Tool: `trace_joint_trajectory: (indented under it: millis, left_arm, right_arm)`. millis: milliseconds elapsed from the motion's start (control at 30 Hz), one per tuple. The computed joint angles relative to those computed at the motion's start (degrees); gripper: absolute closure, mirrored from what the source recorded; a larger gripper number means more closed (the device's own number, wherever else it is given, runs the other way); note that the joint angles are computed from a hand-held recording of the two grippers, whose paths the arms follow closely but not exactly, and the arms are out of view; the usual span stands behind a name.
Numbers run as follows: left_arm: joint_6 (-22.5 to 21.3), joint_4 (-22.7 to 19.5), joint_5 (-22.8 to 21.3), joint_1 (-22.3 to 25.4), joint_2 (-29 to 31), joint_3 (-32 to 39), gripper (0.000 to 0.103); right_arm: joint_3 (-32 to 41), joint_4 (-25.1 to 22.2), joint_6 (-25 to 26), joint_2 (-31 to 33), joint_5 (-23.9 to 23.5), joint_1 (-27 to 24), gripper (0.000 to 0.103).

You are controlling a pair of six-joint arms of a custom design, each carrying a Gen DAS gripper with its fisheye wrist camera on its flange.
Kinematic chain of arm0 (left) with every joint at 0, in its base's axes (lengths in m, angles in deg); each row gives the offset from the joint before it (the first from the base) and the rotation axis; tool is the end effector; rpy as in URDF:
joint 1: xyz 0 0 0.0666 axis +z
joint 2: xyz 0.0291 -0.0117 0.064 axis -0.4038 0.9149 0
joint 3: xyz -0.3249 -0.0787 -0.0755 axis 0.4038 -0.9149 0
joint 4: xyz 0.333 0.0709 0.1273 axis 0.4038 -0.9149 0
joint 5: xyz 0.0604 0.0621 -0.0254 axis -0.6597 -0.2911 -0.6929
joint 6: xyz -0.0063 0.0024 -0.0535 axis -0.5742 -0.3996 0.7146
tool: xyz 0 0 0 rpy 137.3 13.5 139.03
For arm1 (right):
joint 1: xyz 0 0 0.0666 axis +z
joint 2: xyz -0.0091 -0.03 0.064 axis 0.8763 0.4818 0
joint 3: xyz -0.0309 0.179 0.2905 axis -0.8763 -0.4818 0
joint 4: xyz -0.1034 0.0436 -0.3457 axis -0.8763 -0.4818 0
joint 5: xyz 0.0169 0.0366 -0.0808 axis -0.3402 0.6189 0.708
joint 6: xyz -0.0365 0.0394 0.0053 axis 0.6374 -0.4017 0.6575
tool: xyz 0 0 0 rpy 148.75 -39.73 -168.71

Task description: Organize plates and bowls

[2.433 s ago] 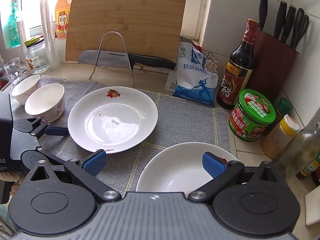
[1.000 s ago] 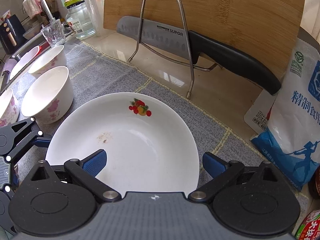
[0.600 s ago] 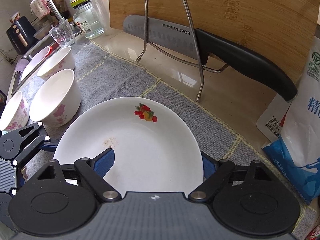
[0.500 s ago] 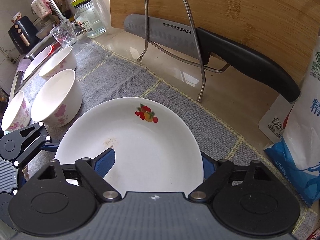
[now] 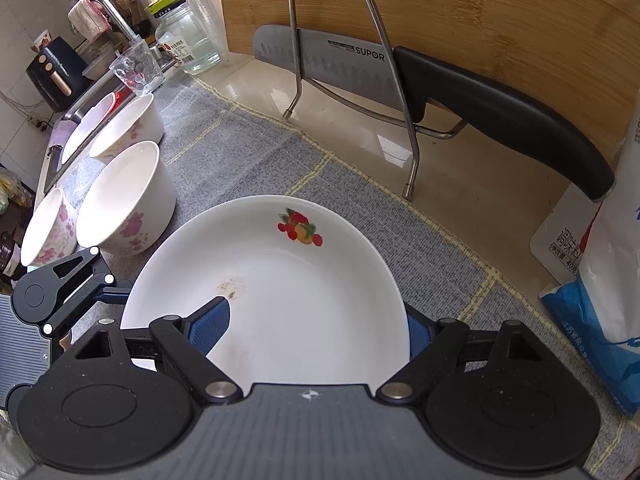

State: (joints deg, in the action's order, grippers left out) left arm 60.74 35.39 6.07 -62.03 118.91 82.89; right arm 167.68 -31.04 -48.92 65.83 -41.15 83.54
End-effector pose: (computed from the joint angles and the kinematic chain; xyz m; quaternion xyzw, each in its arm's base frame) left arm 0.4200 -0.3300 0.2821 0.3135 0.8751 -0.1025 0.3540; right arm 0.5686 0.2462 0.2941 -0.2484 0.9285 0.2015 0.1884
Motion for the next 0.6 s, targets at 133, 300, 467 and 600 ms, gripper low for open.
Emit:
trace_joint_trajectory:
  millis: [133, 300, 467, 600]
  left_arm:
    - [-0.85, -0.41, 0.24, 0.09, -0.29, -0.09, 0.006]
    - [-1.75, -1.37, 1.06, 0.42, -1.12, -0.32, 0.006]
    - [-2.32, -2.55, 1.72, 0.65, -2.56, -0.86, 0.006]
    - [-3.38, -3.39, 1.71, 0.66, -3.66, -0.99, 0.006]
  right_arm:
    - [-0.87, 0.01, -0.37, -0.65, 0.21, 0.22, 0.012]
    - [-2.47, 0.75, -1.51, -1.81, -0.14, 0.5, 0.012]
    - [-4.06, 1.2, -1.91, -3.4, 0.43, 1.18, 0.012]
    - [-5.9, 2.23, -3.2, -5.16, 0.48, 1.7, 0.012]
